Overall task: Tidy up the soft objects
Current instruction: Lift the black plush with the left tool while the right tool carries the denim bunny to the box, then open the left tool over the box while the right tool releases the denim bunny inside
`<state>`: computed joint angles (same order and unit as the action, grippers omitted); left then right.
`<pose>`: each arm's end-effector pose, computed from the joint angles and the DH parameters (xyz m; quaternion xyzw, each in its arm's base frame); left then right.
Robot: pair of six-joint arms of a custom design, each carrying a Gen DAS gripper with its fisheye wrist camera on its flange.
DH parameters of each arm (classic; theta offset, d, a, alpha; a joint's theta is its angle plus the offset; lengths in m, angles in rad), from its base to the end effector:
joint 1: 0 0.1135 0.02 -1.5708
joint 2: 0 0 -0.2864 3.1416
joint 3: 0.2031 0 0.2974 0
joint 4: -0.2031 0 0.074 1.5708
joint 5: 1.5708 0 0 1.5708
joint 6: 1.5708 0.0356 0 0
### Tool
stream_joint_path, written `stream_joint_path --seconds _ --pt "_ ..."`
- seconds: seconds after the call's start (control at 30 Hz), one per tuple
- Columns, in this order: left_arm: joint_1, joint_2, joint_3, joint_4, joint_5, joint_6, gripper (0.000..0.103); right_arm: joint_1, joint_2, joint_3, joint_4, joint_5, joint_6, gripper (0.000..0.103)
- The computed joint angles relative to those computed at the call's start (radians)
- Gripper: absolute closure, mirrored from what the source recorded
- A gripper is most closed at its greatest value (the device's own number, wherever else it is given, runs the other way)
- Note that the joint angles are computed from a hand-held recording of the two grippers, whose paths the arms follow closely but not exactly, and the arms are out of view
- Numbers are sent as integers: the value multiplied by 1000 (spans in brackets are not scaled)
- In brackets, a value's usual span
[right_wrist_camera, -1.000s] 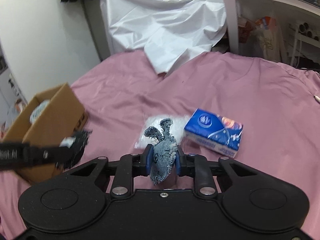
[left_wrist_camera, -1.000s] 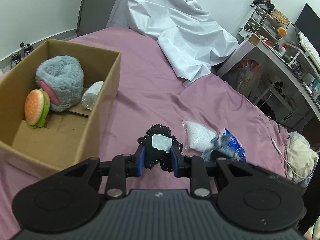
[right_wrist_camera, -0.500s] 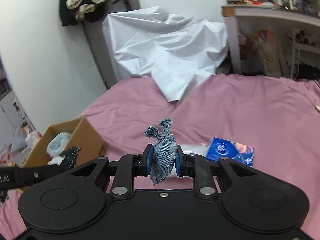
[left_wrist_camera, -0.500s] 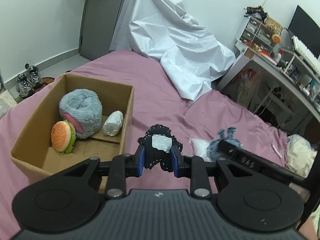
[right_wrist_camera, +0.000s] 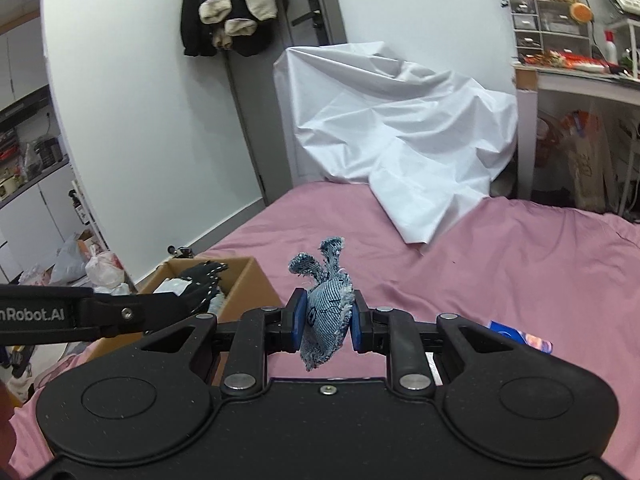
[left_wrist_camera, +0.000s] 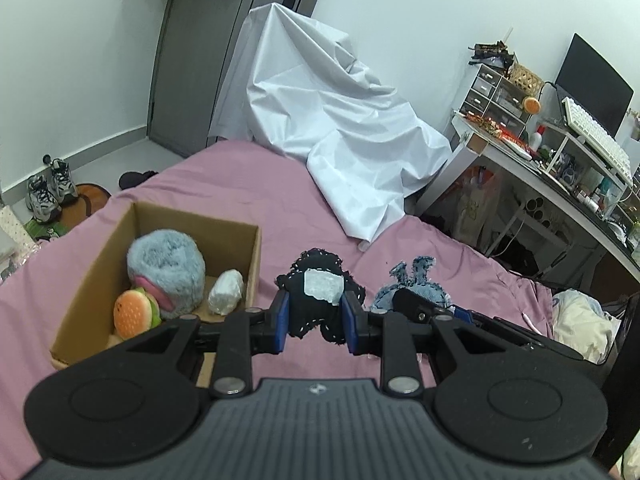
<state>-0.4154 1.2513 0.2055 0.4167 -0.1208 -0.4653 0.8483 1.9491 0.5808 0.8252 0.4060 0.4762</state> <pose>0.1997 -0.0834 0.0991 -0.0496 0.8886 -0.1444 0.4325 0.2317 0.2416 0.0512 -0.0604 0.8566 0.1576 0.4876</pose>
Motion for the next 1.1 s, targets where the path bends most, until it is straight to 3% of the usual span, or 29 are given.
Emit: stream_joint_path --seconds 0.57,1.1 --pt "293 -124 9 -107 153 156 77 70 -11 128 -140 6 -51 81" --pt "498 109 47 -50 248 277 76 108 64 272 -253 -14 -62 81"
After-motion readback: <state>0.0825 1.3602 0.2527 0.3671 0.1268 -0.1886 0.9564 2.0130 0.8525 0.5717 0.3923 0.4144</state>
